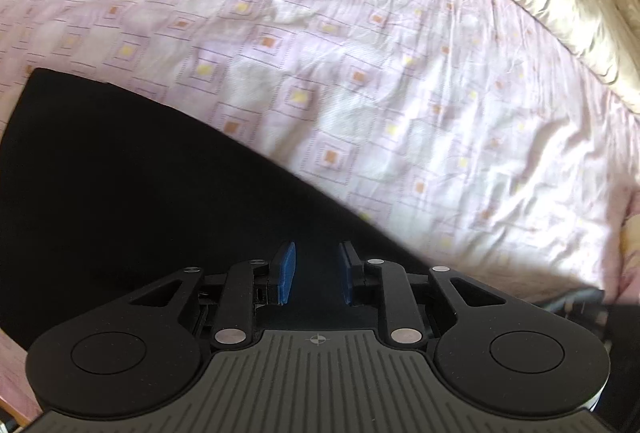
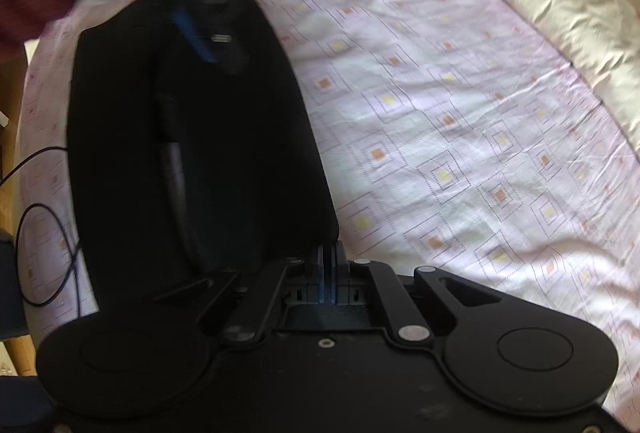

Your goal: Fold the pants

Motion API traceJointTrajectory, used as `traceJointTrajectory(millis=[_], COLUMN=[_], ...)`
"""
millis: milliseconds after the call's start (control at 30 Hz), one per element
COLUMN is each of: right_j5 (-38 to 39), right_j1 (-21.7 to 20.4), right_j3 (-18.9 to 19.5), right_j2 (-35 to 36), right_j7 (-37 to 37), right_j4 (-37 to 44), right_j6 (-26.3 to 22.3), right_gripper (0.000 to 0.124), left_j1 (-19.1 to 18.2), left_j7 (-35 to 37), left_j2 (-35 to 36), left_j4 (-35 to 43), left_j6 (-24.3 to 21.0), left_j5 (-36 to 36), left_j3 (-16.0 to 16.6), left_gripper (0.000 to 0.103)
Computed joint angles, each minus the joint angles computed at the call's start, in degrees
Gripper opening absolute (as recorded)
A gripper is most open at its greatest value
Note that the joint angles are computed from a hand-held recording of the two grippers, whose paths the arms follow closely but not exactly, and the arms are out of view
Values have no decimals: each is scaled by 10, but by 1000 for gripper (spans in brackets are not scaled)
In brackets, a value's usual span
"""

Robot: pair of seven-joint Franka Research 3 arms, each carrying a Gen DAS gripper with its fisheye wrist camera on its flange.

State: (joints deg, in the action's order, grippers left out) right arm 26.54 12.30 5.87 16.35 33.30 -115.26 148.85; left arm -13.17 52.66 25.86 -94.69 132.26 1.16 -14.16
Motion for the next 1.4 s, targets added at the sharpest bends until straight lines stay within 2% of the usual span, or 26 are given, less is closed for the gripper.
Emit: traceJointTrajectory(millis=[67,133,300,400,567,667,900,1000,1033,1067,1233,1300,1400], right_j5=[1,8,9,9,-27,-34,-49,-41,-36,-31,26,49,75], right_j1=[10,16,35,39,40,43,52,54,54,55,64,70,75], right_j3=[4,5,6,5,-3,-2,2,2,2,2,1,-1,-3], right_j2=[-31,-51,-67,-81,-86,-87,-110,-123,-128,-134,-183,-201,-219], right_j7=[1,12,57,71,84,95,98,107,108,110,102,113,179], right_j4=[-48,-77,-110,-126,-125,-130,-159,-170,-175,-180,-227,-249,-280], right_j6=[35,47,83,90,85,91,109,113,114,111,106,104,108], right_gripper=[3,3,3,3,3,3,3,3,3,2,1,1,3], left_j1=[5,5,1,-2,2,-11,-12,-21,-23,-22,-23,-7,3], left_j7=[7,5,7,5,-3,-2,7,17,20,20,-3,18,42], left_j2=[10,18,48,78,57,70,88,89,78,59,-47,-93,-142], left_j4=[9,17,54,93,75,103,120,120,101,72,-72,-141,-211], left_j6=[3,-3,-48,-89,-61,-82,-117,-137,-121,-94,19,68,95], left_j5=[-18,-29,-38,-41,-52,-24,-33,-17,-12,-9,7,-29,-86], left_j3=[-8,-10,-13,-11,-11,-4,-11,-8,-7,-7,-7,-22,-32], left_gripper=[23,23,24,24,25,27,28,23,10,4,0,0,0])
